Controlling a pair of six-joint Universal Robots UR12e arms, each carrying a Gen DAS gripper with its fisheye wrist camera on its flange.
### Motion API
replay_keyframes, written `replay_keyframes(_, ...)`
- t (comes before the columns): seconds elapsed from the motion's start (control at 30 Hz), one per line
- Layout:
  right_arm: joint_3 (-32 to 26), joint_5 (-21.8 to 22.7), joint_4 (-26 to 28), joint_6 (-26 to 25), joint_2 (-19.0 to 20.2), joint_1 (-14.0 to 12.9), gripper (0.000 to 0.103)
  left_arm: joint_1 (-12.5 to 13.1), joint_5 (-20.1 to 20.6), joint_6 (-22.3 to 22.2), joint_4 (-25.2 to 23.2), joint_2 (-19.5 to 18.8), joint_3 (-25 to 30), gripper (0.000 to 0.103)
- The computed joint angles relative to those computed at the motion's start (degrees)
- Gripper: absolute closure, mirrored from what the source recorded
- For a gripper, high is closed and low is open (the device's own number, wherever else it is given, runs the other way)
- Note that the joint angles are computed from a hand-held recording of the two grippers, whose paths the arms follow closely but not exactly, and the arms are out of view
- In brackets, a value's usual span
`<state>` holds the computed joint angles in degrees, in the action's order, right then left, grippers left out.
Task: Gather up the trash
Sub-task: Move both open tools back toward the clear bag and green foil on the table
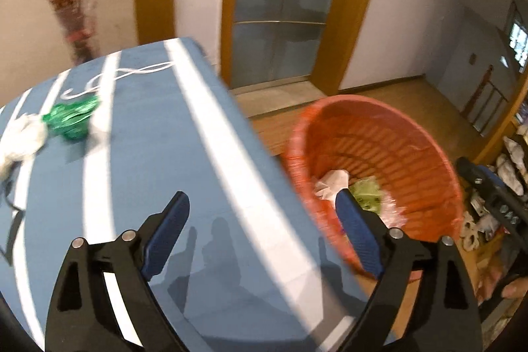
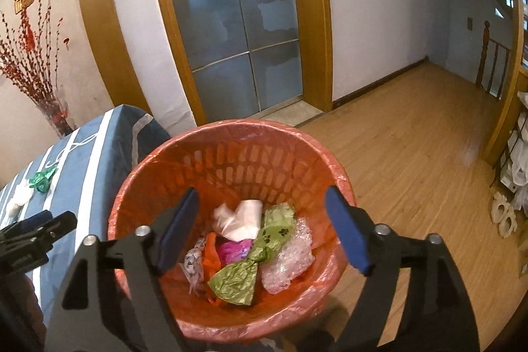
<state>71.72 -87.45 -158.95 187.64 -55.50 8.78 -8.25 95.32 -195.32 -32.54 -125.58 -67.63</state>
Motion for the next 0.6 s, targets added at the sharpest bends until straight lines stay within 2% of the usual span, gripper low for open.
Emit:
replay_keyframes(0.23, 0.83, 2.45, -0.75, -0.48, -0.71, 0.67, 0.01, 1.86, 6.07, -2.74, 1.26, 3.38, -5.38, 0.01)
replay_keyframes(0.3, 1.07, 3.34, -1.19, -0.04, -0.83, 0.98, 0.007, 2.53, 9.0, -3.86, 1.14, 4.61, -7.14, 0.008)
replay_keyframes(0.4, 0.92, 3.71, -1.28, 0.35, -0.76, 1.7, 0.006, 3.57, 11.49, -5.18, 1.07, 5.9, -8.94, 0.008)
replay_keyframes(0.6, 0.06, 4.79, 0.01, -3.3, -0.52, 3.07, 0.005, 6.11, 19.15, -9.64, 2.5, 7.84, -12.41, 0.007)
